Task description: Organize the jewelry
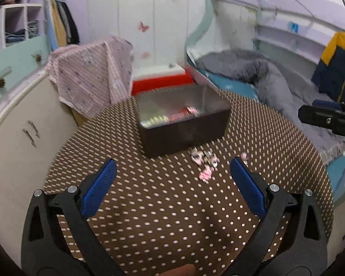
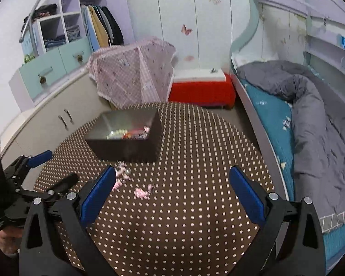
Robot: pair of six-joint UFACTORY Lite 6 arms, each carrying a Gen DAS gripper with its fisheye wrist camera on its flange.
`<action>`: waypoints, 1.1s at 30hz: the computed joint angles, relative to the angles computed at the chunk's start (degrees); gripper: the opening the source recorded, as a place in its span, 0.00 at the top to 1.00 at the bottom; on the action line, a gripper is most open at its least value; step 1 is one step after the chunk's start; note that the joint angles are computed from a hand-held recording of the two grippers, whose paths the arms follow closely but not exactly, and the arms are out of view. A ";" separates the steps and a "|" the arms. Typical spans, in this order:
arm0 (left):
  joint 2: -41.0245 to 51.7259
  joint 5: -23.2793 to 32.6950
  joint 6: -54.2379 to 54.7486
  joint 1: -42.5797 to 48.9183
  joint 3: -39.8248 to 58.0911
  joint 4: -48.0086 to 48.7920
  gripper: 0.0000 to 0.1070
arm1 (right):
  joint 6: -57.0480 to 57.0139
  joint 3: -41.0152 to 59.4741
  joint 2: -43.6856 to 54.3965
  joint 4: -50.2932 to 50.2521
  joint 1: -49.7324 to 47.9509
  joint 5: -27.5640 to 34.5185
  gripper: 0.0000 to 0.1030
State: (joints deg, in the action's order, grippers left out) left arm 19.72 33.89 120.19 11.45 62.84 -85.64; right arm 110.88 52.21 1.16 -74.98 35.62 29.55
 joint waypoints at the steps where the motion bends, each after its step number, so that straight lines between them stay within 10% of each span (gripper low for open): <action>1: 1.02 -0.69 -0.04 -0.84 0.33 0.31 0.10 | 0.68 -0.50 0.28 -0.22 -0.25 -0.40 0.08; 7: 7.73 -7.22 0.75 -7.29 3.29 0.75 0.16 | 4.31 -3.79 1.47 -1.90 -2.74 -4.21 0.08; 16: 11.73 -2.45 -12.64 -8.84 8.48 16.66 0.84 | 5.61 -3.53 4.33 -4.10 -5.15 -7.43 0.08; 28: 9.49 4.75 -13.78 -1.45 8.14 17.69 0.85 | -1.85 7.47 18.13 -2.51 -4.34 -12.65 0.08; 33: 8.32 6.17 -14.83 1.01 8.67 17.45 0.85 | -7.97 14.31 25.12 1.43 -3.89 -14.05 0.37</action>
